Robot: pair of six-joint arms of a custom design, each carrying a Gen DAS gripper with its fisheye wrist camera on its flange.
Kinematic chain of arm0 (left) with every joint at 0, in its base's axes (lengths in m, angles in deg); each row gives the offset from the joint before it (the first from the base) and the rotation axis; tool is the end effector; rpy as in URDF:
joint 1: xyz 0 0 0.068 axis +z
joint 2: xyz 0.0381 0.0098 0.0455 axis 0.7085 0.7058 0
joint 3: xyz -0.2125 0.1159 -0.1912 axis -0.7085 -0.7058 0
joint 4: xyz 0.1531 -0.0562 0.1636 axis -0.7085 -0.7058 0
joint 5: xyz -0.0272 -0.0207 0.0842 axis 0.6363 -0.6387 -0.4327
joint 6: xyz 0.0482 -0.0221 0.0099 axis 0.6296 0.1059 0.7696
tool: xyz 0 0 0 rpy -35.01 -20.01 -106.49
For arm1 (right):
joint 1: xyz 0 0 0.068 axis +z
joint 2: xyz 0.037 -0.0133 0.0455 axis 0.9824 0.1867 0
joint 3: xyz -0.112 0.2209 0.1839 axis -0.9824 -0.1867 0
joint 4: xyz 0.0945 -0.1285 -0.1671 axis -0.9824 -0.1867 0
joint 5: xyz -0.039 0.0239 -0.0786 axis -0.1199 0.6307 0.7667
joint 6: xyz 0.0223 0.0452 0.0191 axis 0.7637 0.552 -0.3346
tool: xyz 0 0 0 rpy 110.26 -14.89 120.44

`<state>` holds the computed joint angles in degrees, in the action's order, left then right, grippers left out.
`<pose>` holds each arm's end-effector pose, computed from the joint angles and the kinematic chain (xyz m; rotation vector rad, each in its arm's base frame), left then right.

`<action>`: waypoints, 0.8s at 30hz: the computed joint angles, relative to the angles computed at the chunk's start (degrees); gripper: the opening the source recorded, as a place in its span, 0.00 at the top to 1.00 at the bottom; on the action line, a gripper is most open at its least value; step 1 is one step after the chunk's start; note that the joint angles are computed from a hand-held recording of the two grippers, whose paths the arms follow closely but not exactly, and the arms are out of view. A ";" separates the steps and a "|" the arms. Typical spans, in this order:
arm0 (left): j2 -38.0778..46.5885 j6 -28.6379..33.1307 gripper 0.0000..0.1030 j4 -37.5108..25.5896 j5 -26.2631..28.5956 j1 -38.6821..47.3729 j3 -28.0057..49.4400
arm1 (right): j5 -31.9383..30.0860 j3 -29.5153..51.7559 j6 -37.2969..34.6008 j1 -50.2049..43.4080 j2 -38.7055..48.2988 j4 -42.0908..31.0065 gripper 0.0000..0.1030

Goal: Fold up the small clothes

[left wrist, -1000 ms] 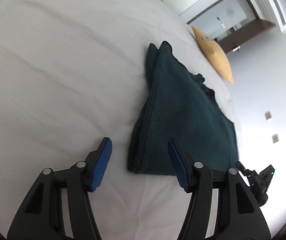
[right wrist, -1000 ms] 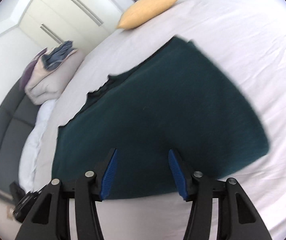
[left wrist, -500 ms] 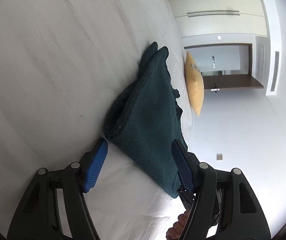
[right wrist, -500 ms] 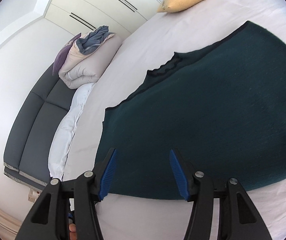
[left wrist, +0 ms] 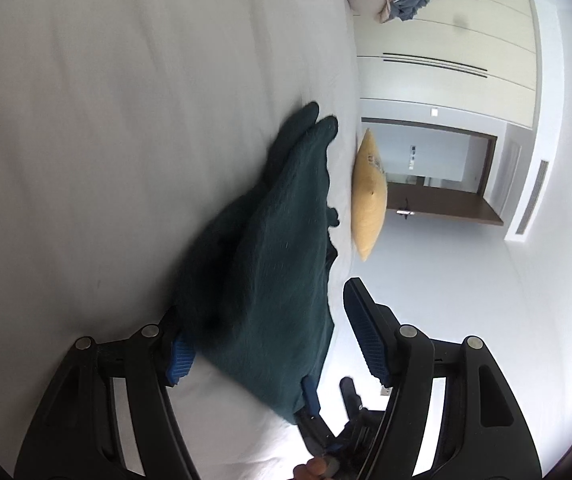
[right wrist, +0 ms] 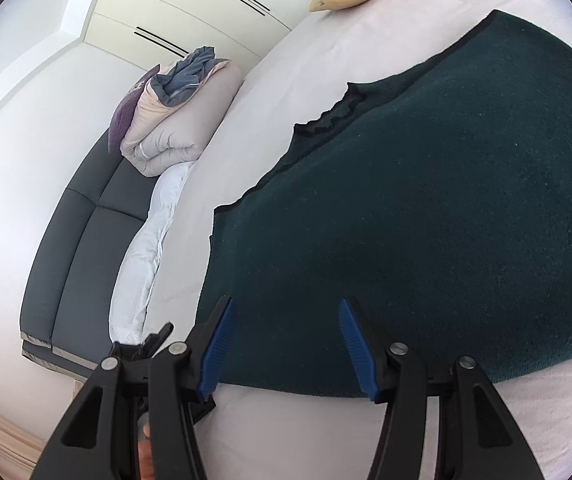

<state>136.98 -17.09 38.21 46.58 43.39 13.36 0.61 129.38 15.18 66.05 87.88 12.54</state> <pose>0.2143 -0.0157 0.1590 -1.3973 1.6660 -1.2834 0.4157 -0.0664 0.2355 -0.2681 2.4548 1.2714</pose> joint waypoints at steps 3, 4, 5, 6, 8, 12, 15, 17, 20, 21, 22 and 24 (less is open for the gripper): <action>1.92 7.58 0.36 -8.39 14.69 6.02 6.85 | 0.30 0.87 -0.20 0.14 0.43 -0.41 0.44; 2.75 11.62 0.36 -13.84 21.11 8.03 10.85 | 0.47 1.29 0.22 0.22 0.77 -0.50 0.44; 4.28 15.06 0.36 -17.24 26.43 9.65 14.15 | 0.47 1.68 0.26 0.22 1.12 -0.96 0.44; 5.71 17.44 0.36 -19.37 30.41 10.99 16.52 | 0.53 2.25 -0.13 0.26 1.50 -1.87 0.44; 9.40 19.51 0.36 -19.86 38.09 13.75 19.62 | 0.98 3.21 -1.48 0.51 1.91 -3.17 0.44; 7.24 28.73 0.52 -34.40 38.57 15.83 24.57 | 2.05 4.81 -1.79 1.62 2.40 -3.65 0.44; 6.13 32.82 0.71 -41.16 34.72 14.42 26.23 | 2.89 7.90 -0.94 3.60 3.31 -4.00 0.44; 5.48 33.74 0.74 -41.56 33.56 14.16 25.47 | 3.27 12.05 -0.87 5.72 4.95 -5.77 0.44; 4.96 35.29 0.76 -43.74 32.74 14.02 26.54 | 4.58 17.37 0.42 8.89 7.33 -7.23 0.44; 4.14 36.47 0.80 -45.23 32.20 13.95 26.56 | 4.70 20.12 0.38 10.05 8.69 -8.63 0.44; 4.86 37.21 0.85 -46.23 30.54 12.84 27.94 | 4.75 23.29 -0.04 11.16 10.32 -10.65 0.44; 3.96 40.00 0.91 -49.42 28.35 12.22 29.04 | 5.82 26.94 1.34 13.11 12.24 -11.29 0.44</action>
<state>140.94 22.90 -11.21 74.93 55.61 42.40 6.42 156.31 16.52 79.16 100.11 1.25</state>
